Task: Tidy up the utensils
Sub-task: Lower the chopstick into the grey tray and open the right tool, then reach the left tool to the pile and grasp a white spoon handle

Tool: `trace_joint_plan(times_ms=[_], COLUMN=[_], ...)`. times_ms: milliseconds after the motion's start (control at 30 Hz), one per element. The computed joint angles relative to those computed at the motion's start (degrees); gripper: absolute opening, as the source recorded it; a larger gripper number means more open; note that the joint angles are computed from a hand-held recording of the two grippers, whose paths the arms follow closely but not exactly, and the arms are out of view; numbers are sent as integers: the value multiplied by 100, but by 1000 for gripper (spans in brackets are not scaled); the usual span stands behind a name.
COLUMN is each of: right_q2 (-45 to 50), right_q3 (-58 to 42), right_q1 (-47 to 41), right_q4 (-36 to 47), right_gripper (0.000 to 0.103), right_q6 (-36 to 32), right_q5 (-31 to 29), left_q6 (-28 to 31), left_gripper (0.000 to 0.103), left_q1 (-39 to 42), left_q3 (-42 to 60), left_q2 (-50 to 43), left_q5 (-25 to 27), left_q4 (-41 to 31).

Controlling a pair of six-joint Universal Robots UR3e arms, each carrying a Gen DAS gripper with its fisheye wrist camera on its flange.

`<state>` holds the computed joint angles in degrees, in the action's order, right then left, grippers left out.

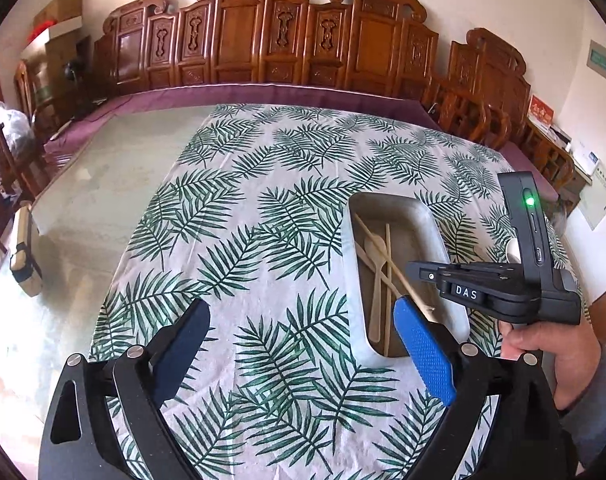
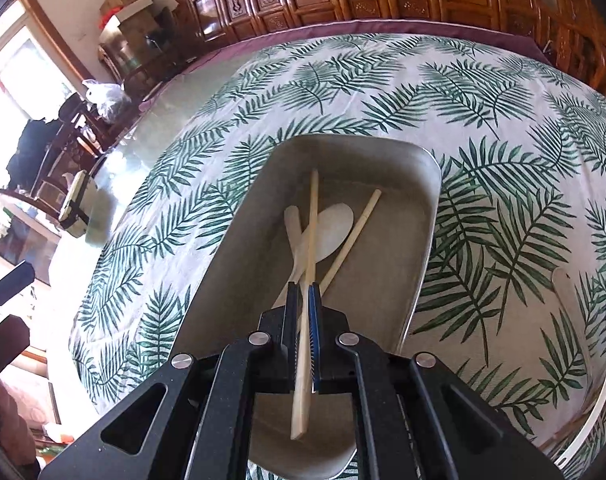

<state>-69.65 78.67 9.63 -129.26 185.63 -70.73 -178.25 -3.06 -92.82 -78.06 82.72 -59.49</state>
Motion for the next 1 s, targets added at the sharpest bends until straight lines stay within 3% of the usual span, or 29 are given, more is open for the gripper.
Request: trace_joint_plan(times_ms=[233,467,600,733,1000], right_q2=[-1377,-3389,-4655,-5682,-6814], right_q3=[1189,2514,3165,3591,3708], right_q1=[-495,-1734,-2858,-4391,-6672], right_q4=[-168,520,1396,2587,4857], right_gripper=[7,7,7,17,25], right_q6=[-462,-1412,-2306,-3449,-5467], right_q5=[239,540,724,1139,1690], left_q6=[-257,-598,-805,-970,-1180], left_gripper=[90,90,90,90,90], left_q1=[-444,-1157,-1573,-2021,-2754], left_q3=[214,576,851,1175,1939], left_q2=[-214,-695,-1057,-1495,-2443], left_q5=[148,332,440,596,682], left_q4=[72,277,337,407,347])
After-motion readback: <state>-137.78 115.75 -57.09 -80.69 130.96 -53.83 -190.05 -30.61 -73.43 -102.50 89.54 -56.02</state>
